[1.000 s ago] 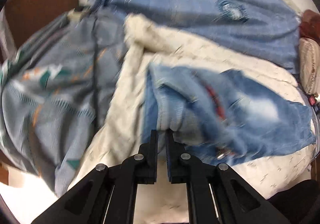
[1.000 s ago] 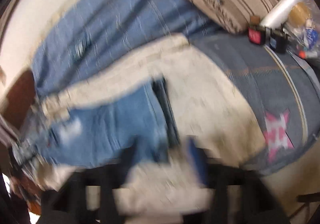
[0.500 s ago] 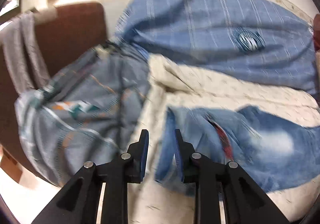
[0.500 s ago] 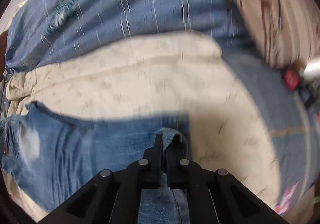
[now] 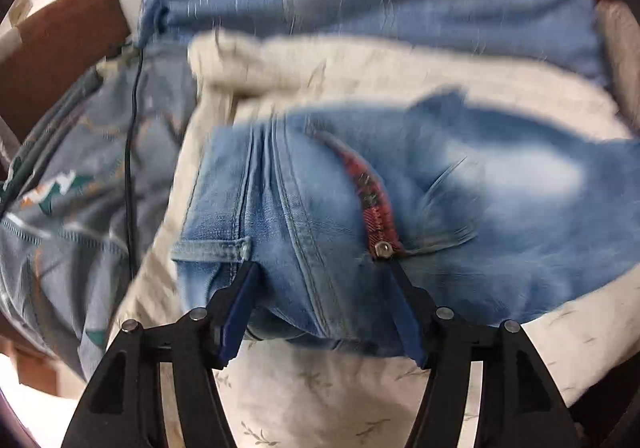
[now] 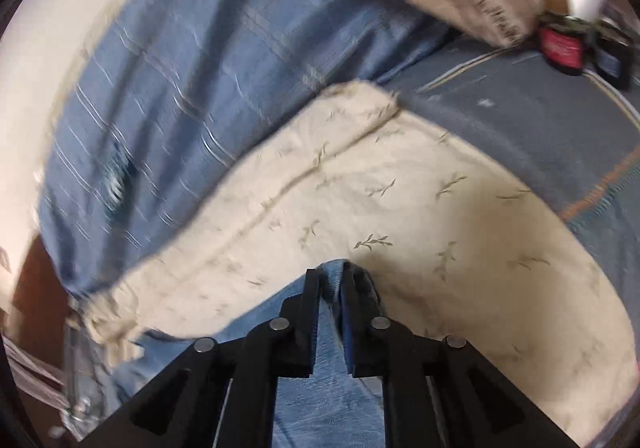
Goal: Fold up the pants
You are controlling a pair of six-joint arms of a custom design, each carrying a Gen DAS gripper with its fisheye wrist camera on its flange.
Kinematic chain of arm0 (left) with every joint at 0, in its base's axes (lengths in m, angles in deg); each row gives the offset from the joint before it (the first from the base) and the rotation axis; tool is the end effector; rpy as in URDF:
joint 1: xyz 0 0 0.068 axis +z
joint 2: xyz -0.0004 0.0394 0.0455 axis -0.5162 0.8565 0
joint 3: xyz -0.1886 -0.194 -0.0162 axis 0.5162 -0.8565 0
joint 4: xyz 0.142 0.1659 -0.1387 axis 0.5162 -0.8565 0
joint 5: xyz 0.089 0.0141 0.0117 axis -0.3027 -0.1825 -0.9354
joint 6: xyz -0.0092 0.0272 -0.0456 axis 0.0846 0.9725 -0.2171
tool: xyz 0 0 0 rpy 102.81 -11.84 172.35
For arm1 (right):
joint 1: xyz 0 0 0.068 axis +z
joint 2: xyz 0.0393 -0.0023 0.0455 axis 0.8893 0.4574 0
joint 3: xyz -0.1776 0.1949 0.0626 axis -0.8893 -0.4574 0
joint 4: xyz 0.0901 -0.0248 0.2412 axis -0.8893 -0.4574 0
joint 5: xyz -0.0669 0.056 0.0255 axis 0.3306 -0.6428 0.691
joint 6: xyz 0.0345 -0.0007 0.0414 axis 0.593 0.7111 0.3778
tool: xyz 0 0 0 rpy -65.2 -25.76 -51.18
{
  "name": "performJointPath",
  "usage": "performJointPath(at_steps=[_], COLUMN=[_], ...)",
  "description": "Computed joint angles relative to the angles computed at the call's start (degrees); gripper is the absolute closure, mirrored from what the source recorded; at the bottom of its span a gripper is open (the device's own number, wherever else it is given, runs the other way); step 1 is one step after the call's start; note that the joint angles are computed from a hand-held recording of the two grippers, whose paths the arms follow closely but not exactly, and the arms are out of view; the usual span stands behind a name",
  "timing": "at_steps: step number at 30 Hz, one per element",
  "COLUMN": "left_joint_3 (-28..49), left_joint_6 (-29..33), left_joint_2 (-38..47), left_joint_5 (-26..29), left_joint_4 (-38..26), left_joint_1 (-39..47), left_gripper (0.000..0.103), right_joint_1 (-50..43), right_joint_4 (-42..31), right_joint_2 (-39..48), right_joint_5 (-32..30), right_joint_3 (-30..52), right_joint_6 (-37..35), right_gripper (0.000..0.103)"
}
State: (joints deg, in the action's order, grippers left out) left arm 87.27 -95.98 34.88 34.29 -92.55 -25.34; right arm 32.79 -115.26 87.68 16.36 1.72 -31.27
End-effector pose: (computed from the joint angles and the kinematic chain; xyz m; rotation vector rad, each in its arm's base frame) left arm 0.0834 0.0194 0.2352 -0.4705 2.5564 0.3793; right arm 0.3201 -0.1571 0.2315 0.2181 2.4343 0.7097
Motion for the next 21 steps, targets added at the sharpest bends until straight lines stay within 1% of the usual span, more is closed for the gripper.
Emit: performJointPath(at_steps=[2, 3, 5, 6, 7, 9, 10, 11, 13, 14, 15, 16, 18, 19, 20, 21], left_joint_3=[0.60, 1.26, 3.04, 3.99, 4.27, 4.99, 5.08, 4.98, 4.12, 3.19, 2.43, 1.49, 1.38, 2.07, 2.97, 3.49], left_joint_6=[1.70, 2.09, 0.38, -2.17, -3.47, -8.26, -11.11, -14.70, -19.43, -20.45, -20.15, -17.11, -8.47, -5.49, -3.84, -3.83], left_joint_2=[1.17, 1.46, 1.99, 1.63, 1.16, 0.60, 1.15, 2.13, 3.91, 5.32, 6.17, 4.60, 0.26, -0.73, -1.46, -2.22], left_joint_5=[4.02, 4.91, 3.58, 1.46, 0.92, 0.33, -0.88, -3.38, -7.47, -9.24, -9.81, -8.08, -0.93, 1.88, 3.75, 4.53], left_joint_4=[0.61, 0.49, -0.25, -0.81, -0.99, -2.13, -2.42, -2.90, -3.72, -4.33, -5.41, -5.42, -4.80, -4.88, -4.85, -5.03], left_joint_1=[5.39, 6.65, 4.87, 1.71, 0.11, -6.01, -9.87, -14.88, -22.16, -23.87, -23.21, -19.66, -8.38, -3.54, -0.26, 0.14], left_gripper=[0.037, 0.037, 0.037, 0.037, 0.037, 0.037, 0.037, 0.037, 0.037, 0.037, 0.037, 0.035, 0.033, 0.033, 0.033, 0.033], right_joint_1=[-1.89, -3.08, -5.35, -6.04, -6.60, -4.56, -1.93, 0.00, 5.49, 8.22, 10.69, 11.89, 12.47, 14.30, 16.18, 18.40], right_joint_4=[-0.43, -1.22, -4.12, -5.10, -6.81, -9.67, -10.88, -10.98, -8.97, -7.89, -6.16, -4.76, -5.80, -5.79, -6.41, -7.37], right_joint_2=[-4.48, -6.30, -10.19, -12.22, -14.42, -18.84, -21.03, -22.67, -26.13, -26.45, -26.63, -26.72, -27.12, -28.63, -29.88, -30.12], right_joint_5=[0.50, -0.43, -2.00, -2.75, -3.13, -1.43, 0.60, 2.29, 7.65, 11.29, 15.48, 18.51, 19.44, 20.68, 20.14, 18.31], right_joint_3=[-1.96, -2.78, -3.95, -5.39, -7.06, -11.72, -14.97, -17.32, -23.73, -25.98, -27.82, -28.77, -27.25, -26.38, -25.17, -23.29], right_joint_6=[-1.23, -2.73, -5.52, -7.24, -9.99, -15.23, -18.43, -19.71, -20.83, -21.01, -20.10, -19.11, -18.58, -17.82, -17.82, -18.00], right_gripper=[0.091, 0.091, 0.091, 0.091, 0.091, 0.091, 0.091, 0.091, 0.091, 0.090, 0.091, 0.093, 0.093, 0.091, 0.091, 0.091])
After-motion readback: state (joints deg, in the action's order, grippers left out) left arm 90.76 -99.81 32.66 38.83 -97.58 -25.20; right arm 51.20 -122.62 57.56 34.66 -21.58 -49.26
